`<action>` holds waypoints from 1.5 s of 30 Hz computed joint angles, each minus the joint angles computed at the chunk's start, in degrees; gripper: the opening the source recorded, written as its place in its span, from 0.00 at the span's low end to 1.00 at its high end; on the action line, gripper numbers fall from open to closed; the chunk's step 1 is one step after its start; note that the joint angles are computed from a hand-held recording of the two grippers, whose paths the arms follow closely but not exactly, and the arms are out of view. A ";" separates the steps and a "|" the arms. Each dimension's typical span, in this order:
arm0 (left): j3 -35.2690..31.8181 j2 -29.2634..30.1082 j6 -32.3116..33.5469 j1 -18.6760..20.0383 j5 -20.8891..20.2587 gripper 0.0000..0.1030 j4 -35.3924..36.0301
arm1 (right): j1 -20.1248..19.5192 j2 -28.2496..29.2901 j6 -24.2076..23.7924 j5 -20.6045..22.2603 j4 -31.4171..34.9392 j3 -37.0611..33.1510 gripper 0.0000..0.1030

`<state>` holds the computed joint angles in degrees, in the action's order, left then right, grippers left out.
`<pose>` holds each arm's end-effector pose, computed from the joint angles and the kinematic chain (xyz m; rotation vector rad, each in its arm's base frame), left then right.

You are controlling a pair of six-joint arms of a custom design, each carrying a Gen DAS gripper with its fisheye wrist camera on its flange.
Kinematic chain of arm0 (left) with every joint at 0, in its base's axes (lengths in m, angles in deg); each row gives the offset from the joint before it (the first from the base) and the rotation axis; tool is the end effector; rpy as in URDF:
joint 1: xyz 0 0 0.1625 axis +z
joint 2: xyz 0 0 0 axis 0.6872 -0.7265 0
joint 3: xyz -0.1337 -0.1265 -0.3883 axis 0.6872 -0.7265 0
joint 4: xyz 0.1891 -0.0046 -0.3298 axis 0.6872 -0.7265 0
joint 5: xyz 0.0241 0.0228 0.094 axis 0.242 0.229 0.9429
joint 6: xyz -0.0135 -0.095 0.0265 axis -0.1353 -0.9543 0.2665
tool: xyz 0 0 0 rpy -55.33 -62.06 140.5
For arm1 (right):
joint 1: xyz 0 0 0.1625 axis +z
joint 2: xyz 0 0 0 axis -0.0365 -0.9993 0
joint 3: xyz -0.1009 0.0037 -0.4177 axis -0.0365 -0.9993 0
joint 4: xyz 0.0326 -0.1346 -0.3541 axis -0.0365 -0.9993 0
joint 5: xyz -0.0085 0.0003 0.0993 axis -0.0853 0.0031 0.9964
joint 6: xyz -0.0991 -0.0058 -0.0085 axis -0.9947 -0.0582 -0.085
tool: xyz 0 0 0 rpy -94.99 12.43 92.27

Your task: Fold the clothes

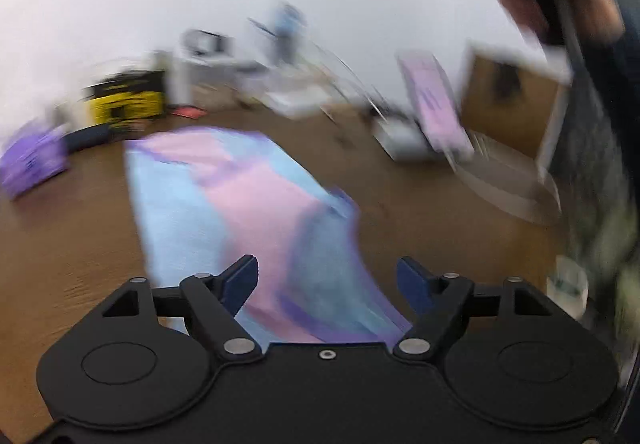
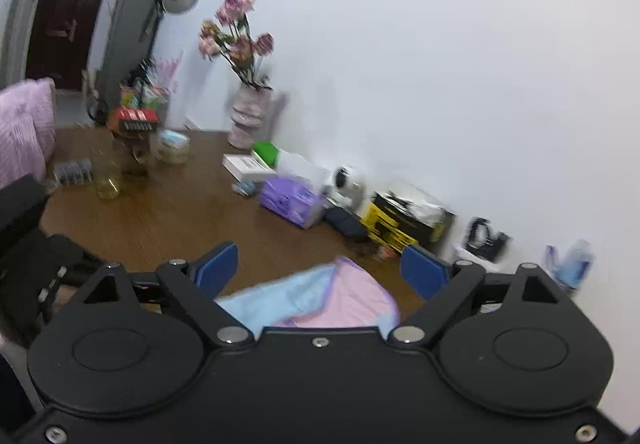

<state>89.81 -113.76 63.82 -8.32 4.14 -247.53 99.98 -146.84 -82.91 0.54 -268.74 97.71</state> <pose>-0.2233 -0.3996 0.0970 1.1859 2.2135 -0.7897 0.2147 -0.5029 0.3028 1.7367 -2.0285 0.9687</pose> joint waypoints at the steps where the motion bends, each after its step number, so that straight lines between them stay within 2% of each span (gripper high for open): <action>1: 0.06 0.56 -0.05 -0.35 0.01 0.73 1.02 | -0.15 0.55 0.78 -2.10 -1.12 0.06 0.90; 2: 0.21 1.02 -0.22 -0.67 -0.01 0.73 1.90 | -0.35 1.34 1.56 -4.17 -2.12 -0.03 0.90; 4: 0.21 2.14 -2.75 -1.35 2.65 0.73 5.02 | -1.15 4.14 3.33 -7.93 -3.15 -1.10 0.90; 6: -0.37 1.77 -5.15 -0.19 1.73 0.61 5.80 | -2.27 6.86 5.95 -9.74 -2.70 -2.57 0.90; 8: -1.17 0.78 -9.19 1.27 1.39 0.11 6.37 | -3.32 10.16 8.02 -10.64 -3.19 -4.50 0.90; 10: -1.46 0.06 -11.95 2.30 1.54 0.08 5.54 | -4.09 13.28 10.08 -11.41 -3.20 -6.93 0.89; 13: -0.82 -0.55 -12.48 2.99 2.01 0.08 1.81 | -4.84 19.08 15.09 -13.87 -1.83 -12.99 0.87; 14: -0.64 -0.67 -12.05 3.13 1.67 0.08 0.96 | -4.96 21.31 17.33 -14.55 -0.23 -16.04 0.80; 15: -0.48 -0.77 -11.64 3.27 1.32 0.08 0.15 | -5.11 23.17 19.13 -15.04 1.11 -18.57 0.69; 17: -0.43 -0.99 -10.92 3.75 0.16 0.08 -0.69 | -5.41 26.49 20.78 -15.76 3.39 -22.84 0.59; 22: -0.55 -1.41 -11.10 4.93 -1.61 0.08 -1.42 | -5.12 32.54 21.04 -18.73 4.33 -29.64 0.49; 25: 0.01 -2.21 -11.45 5.65 -3.92 0.08 -2.06 | -5.16 33.44 20.29 -17.68 4.58 -30.45 0.32; 27: 0.31 -2.13 -11.22 6.27 -5.31 0.08 -3.48 | -4.92 33.37 19.62 -17.51 6.57 -30.82 0.05; 28: 0.38 -1.88 -10.99 6.59 -5.84 0.08 -4.54 | -4.63 33.35 19.56 -18.14 7.16 -31.07 0.04; 30: 1.48 -1.68 -12.29 6.41 -6.18 0.08 -8.18 | -4.24 32.95 20.64 -18.08 7.63 -31.13 0.04; 33: 3.54 -2.20 -12.67 6.50 -6.96 0.08 -15.41 | -3.18 31.87 22.79 -15.73 8.03 -31.40 0.04; 37: 7.40 -3.74 -16.44 6.81 -6.36 0.08 -22.26 | 0.49 32.86 21.11 -15.76 9.79 -33.73 0.04; 40: 9.64 -4.53 -21.96 7.25 -5.15 0.08 -23.62 | 4.43 38.26 17.89 -22.64 12.04 -38.64 0.04; 41: 10.00 -4.90 -24.60 7.53 -4.46 0.09 -22.59 | 6.12 42.20 15.36 -27.76 13.34 -41.87 0.06; 42: 10.32 -5.31 -27.26 7.83 -3.82 0.10 -21.45 | 6.91 44.45 14.04 -30.48 13.29 -43.40 0.13; 43: 10.40 -6.11 -29.27 8.40 -3.92 0.13 -20.22 | 7.24 45.77 13.16 -31.33 12.23 -43.90 0.21; 45: 11.58 -6.56 -30.08 7.64 -2.54 0.21 -20.95 | 7.87 47.94 11.41 -32.00 7.81 -43.88 0.54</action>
